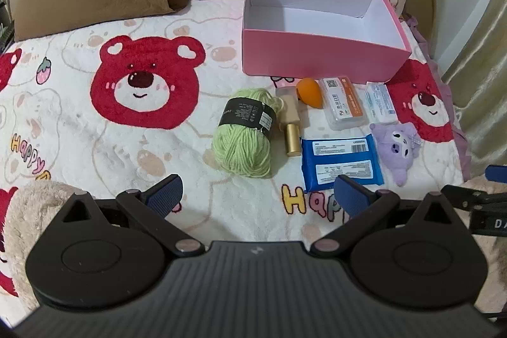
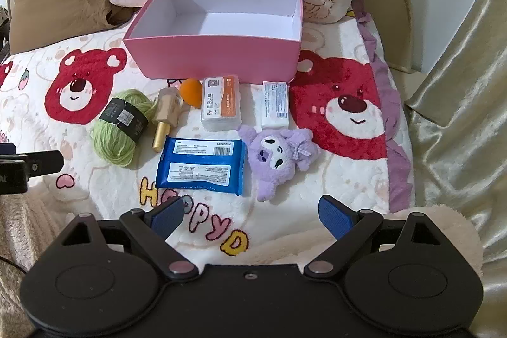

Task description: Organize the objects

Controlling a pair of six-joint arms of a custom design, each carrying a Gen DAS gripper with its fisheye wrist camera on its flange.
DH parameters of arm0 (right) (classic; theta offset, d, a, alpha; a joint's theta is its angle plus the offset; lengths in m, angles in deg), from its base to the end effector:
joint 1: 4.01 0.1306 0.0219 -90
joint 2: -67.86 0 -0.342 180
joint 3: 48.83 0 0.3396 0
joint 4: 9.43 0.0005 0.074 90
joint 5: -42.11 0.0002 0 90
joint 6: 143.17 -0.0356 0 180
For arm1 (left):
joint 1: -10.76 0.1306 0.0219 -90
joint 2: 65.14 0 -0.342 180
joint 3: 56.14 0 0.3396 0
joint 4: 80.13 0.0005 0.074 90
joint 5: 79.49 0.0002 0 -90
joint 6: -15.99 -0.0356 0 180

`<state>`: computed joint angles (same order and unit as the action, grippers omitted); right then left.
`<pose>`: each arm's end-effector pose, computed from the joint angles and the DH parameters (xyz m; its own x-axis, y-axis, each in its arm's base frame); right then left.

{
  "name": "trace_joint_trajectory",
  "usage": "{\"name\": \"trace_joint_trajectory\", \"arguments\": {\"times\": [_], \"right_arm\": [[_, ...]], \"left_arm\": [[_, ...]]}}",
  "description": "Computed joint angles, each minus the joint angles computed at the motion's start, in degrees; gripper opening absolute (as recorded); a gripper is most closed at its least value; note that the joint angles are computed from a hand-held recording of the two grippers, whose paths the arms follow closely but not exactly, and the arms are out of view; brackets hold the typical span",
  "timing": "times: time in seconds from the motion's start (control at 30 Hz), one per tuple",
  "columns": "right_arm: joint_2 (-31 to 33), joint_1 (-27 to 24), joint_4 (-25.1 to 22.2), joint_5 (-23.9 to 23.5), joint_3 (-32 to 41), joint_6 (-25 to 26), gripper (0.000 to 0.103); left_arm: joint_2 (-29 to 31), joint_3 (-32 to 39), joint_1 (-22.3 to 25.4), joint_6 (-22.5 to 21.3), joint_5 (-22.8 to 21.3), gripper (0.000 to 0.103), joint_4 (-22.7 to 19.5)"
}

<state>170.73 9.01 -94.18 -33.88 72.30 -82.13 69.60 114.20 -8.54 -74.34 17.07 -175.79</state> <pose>0.4538 0.0956 0.4708 -0.8420 0.2875 -0.4565 0.3237 0.9462 -0.0011 0.5583 -0.2004 0.4763 -0.8156 0.2917 -0.4997 0.3869 0.9171 -0.0961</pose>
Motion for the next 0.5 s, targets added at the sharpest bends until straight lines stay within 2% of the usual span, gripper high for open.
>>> {"name": "trace_joint_trajectory", "arguments": {"times": [0.03,0.17,0.4,0.5], "right_arm": [[-0.16,0.09,0.39,-0.02,-0.23,-0.01,0.094],[-1.02,-0.22,2.25,-0.68,-1.41,-0.55,0.094],[-0.95,-0.53,2.20,-0.85,-1.68,-0.45,0.094],[-1.23,-0.57,2.61,-0.74,-2.07,-0.37,0.094]], "left_arm": [[-0.02,-0.06,-0.04,-0.18,-0.31,0.103,0.14],[-3.93,-7.84,0.41,-1.09,0.17,0.103,5.87],[-1.94,-4.58,1.85,0.66,1.81,0.101,4.21],[-2.64,-5.84,1.63,0.27,0.92,0.101,4.86]]}}
